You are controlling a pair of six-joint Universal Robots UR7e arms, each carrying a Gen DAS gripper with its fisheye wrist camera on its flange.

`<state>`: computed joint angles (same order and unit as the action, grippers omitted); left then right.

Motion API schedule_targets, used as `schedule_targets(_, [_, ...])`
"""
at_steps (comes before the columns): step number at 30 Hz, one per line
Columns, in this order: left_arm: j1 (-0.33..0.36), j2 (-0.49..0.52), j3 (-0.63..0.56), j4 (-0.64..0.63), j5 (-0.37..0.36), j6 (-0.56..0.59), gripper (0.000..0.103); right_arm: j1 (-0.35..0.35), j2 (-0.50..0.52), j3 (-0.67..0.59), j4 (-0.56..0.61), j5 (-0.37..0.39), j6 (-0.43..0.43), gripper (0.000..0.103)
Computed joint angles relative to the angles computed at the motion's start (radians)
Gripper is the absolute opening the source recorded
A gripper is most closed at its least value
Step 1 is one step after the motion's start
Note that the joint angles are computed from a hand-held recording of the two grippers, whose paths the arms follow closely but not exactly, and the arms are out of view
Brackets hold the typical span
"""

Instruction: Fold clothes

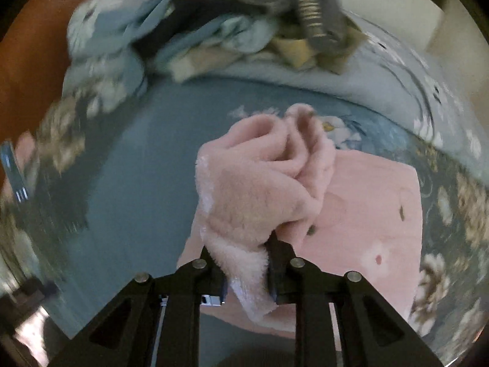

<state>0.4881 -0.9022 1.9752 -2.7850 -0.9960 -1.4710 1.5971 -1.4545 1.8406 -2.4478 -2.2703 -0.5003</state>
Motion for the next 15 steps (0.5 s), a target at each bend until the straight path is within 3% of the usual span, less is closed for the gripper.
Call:
schedule_targets(3, [0.004,0.009,-0.005,-0.013,-0.014,0.018,0.071,0.009,-0.019,0.011,0.047,0.012,-0.022,0.044])
schedule_targets(8, [0.016,0.045,-0.06,0.012,-0.055,0.086,0.071,-0.01,-0.107,-0.032,0.224,0.225,-0.008,0.048])
schedule_targets(11, [0.027,0.093,-0.136,0.041,-0.088,0.166,0.071,-0.042,-0.149,-0.045,0.201,0.274,-0.005,0.051])
schedule_targets(15, [0.048,0.204,-0.316,0.107,-0.151,0.334,0.071,-0.145,-0.201,-0.076,0.21,0.321,0.04,0.051])
